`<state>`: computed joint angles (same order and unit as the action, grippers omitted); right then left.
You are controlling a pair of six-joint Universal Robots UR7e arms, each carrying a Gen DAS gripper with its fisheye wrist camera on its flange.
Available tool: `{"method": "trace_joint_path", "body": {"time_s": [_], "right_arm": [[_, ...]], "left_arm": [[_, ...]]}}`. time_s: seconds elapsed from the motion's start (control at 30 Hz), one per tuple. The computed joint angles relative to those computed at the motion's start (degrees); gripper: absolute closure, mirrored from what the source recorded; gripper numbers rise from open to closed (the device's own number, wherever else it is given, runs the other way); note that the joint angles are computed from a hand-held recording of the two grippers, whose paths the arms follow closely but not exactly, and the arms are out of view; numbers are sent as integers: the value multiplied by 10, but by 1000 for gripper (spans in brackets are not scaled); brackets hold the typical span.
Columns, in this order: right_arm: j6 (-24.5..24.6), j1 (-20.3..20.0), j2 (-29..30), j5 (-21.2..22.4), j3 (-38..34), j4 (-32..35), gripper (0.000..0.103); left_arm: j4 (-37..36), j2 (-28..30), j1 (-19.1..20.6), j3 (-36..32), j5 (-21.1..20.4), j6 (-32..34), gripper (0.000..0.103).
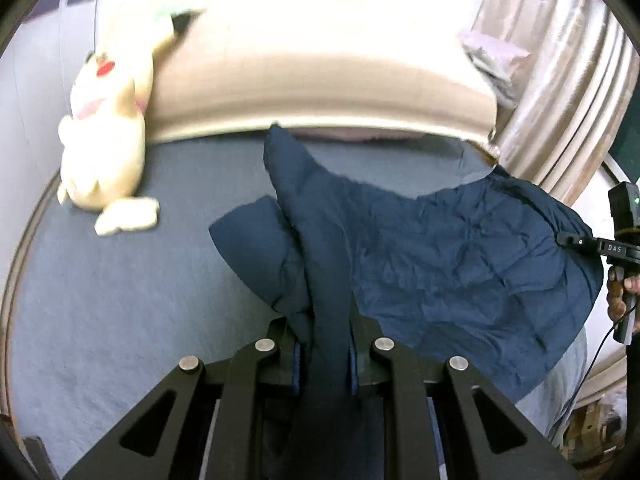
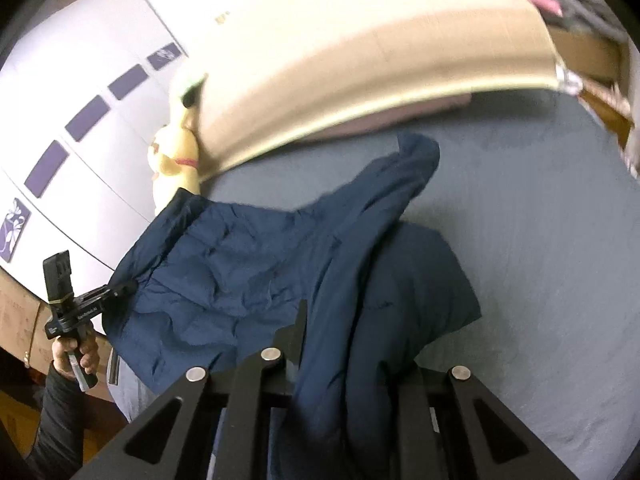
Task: Fold large clothes
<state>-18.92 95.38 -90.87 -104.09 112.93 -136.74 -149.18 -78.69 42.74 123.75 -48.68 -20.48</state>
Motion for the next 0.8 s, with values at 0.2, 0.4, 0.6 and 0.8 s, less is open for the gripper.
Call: {"method": "trace_joint_path", "body": {"time_s": [0.2, 0.4, 0.6, 0.8], "right_arm": [[-3, 26, -32, 7, -5, 8, 87], [-12, 17, -56, 21, 24, -9, 87], [-13, 4, -83, 19, 77, -27, 87], [-32, -42, -136, 28, 143, -22, 87]], "left_arm": [[18, -52, -51, 22, 22, -10, 86], [26, -85, -89, 57, 35, -33, 86], [42, -108, -108, 99, 30, -77, 86], [54, -139, -123, 159, 15, -135, 85]]}}
